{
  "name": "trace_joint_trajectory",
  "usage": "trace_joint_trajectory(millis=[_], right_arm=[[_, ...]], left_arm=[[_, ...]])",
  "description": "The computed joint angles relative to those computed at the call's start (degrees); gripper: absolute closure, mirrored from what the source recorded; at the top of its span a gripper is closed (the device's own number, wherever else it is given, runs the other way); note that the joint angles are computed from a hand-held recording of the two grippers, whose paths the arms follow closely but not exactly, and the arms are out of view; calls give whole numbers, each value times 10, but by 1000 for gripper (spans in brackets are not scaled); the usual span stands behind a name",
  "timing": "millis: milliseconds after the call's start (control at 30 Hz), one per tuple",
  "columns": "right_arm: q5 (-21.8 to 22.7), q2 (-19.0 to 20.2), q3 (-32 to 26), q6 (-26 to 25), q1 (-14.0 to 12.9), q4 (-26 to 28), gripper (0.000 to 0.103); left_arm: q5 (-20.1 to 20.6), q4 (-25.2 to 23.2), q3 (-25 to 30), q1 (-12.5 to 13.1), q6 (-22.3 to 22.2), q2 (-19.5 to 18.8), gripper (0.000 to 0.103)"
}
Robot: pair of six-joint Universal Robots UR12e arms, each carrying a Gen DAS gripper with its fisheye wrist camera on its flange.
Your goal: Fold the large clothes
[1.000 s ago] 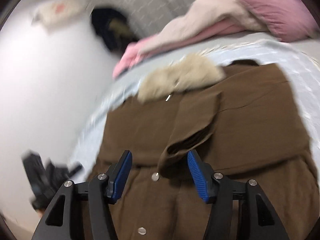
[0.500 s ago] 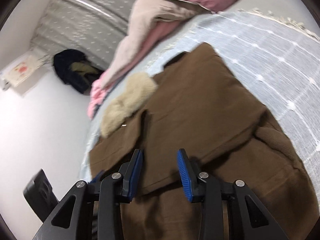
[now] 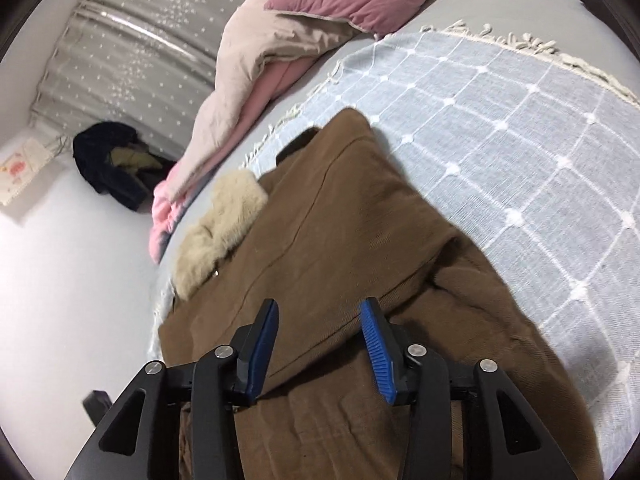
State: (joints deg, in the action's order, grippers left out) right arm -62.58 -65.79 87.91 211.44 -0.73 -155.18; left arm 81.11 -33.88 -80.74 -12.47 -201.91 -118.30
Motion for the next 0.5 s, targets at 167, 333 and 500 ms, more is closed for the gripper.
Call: trace_joint_trajectory(millis=[167, 333, 500], right_arm=[[-18, -9, 7, 10, -4, -6, 57], [-61, -12, 6, 13, -6, -14, 55], [-104, -7, -3, -2, -4, 16, 55]], left_arm=[[-44, 1, 39, -1, -31, -36, 55], [9, 18, 66, -15, -65, -53, 93], [169, 35, 88, -36, -25, -53, 90]])
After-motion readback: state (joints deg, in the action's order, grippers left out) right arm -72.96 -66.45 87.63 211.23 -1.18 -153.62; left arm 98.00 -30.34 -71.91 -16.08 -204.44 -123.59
